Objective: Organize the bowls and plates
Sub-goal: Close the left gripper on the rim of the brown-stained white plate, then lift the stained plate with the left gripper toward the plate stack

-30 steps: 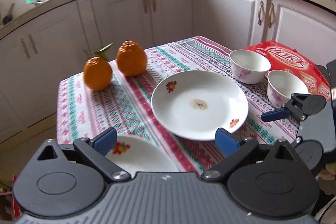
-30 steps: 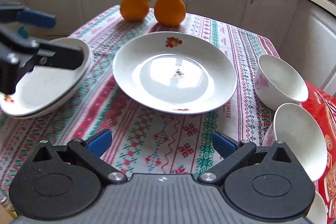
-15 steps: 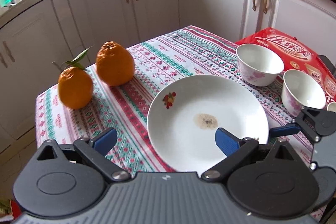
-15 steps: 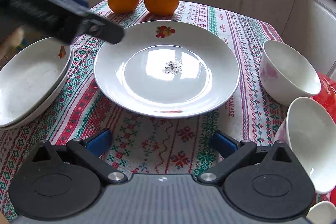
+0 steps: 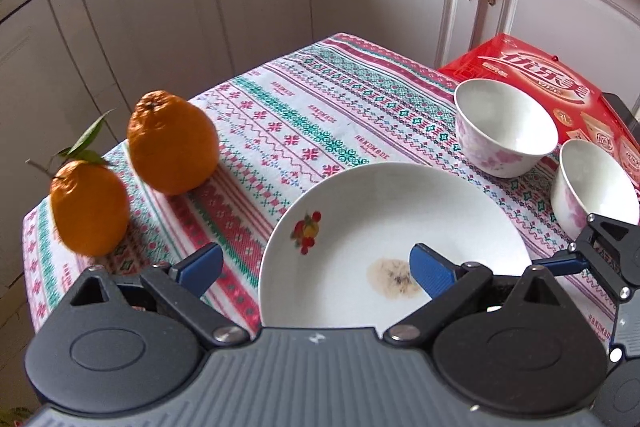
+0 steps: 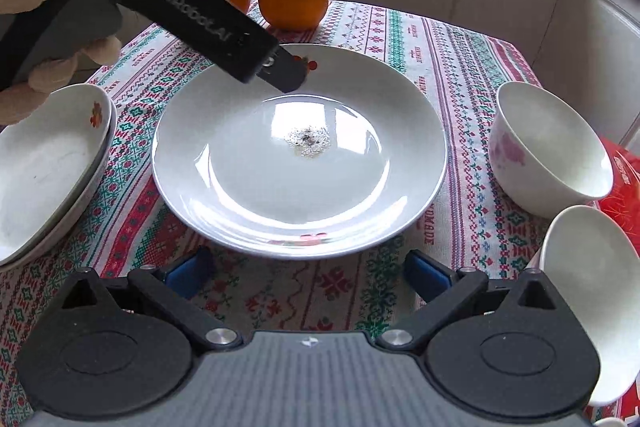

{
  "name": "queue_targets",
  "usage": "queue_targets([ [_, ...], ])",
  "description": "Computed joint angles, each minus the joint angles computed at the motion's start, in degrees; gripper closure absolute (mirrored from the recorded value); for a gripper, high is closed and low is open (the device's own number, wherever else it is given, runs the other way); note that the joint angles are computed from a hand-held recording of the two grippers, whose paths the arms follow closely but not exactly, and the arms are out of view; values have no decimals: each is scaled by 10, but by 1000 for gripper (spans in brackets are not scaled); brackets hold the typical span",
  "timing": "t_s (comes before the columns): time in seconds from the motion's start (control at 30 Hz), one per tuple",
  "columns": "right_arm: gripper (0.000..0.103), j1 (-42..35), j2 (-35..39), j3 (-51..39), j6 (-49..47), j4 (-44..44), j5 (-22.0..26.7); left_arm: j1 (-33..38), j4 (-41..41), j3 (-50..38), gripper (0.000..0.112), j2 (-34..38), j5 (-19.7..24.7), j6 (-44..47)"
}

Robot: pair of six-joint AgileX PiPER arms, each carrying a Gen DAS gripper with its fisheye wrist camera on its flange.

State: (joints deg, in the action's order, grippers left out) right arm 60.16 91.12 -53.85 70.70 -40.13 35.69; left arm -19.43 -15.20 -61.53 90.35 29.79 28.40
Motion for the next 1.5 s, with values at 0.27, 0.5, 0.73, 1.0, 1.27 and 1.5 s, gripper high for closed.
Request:
queue_targets([
  [0.27,2,8,7,-1,28,-41,5,17,-52,-62,27,64,63,57],
  [0.5,4,0,3,4,24,-47,-8,20,-61,-83,34,85,80,72],
  [0.73,7,-7,0,9,13,-39,-22,30,-74,-123,38,114,115,85],
  [1.0,8,-11,0,10,6,-40,-31,36,-78,-164,39,141,157,102],
  [1.27,8,-6,0,10,9,-55,-27,37,-67,-202,39,161,201,109],
  [1.5,8,-5,-9,16,-6,-40,-33,45,-60,-219,39,163,252,121],
])
